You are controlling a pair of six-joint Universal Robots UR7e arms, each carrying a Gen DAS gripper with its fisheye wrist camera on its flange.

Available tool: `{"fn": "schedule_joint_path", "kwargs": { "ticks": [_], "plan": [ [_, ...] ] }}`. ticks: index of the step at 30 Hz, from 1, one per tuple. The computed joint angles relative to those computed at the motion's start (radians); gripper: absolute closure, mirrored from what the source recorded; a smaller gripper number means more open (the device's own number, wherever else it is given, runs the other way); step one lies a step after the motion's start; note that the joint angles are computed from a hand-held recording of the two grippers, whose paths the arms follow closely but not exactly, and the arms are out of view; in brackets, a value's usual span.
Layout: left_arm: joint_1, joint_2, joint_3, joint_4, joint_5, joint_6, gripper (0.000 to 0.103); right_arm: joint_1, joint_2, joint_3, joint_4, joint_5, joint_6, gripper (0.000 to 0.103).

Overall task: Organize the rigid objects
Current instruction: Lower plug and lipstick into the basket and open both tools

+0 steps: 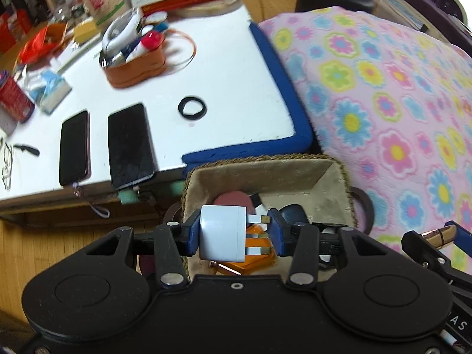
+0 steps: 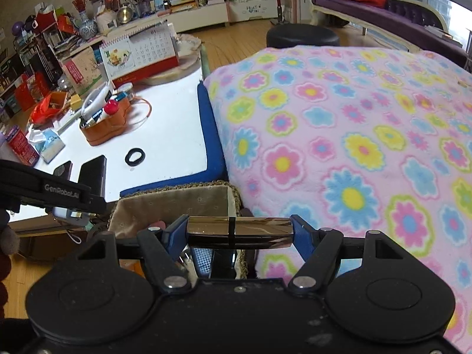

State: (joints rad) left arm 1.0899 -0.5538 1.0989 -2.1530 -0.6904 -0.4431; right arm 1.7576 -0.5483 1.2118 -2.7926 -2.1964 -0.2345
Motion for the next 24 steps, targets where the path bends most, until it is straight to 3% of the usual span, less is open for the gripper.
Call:
{"fn": "schedule_joint_path", "kwargs": {
  "ticks": [8,24],
  "plan": [
    [0.033,0.014,-0.042,0.093,-0.009,-0.073,0.057,-0.014,0.075,-0.077,0.094,-0.009,0.049,0.032],
    [0.052,0.062,-0.136,0.244,-0.032,-0.123,0.057,0.002,0.196,-0.250,0.143,-0.071,-0.048,0.032]
  ]
}}
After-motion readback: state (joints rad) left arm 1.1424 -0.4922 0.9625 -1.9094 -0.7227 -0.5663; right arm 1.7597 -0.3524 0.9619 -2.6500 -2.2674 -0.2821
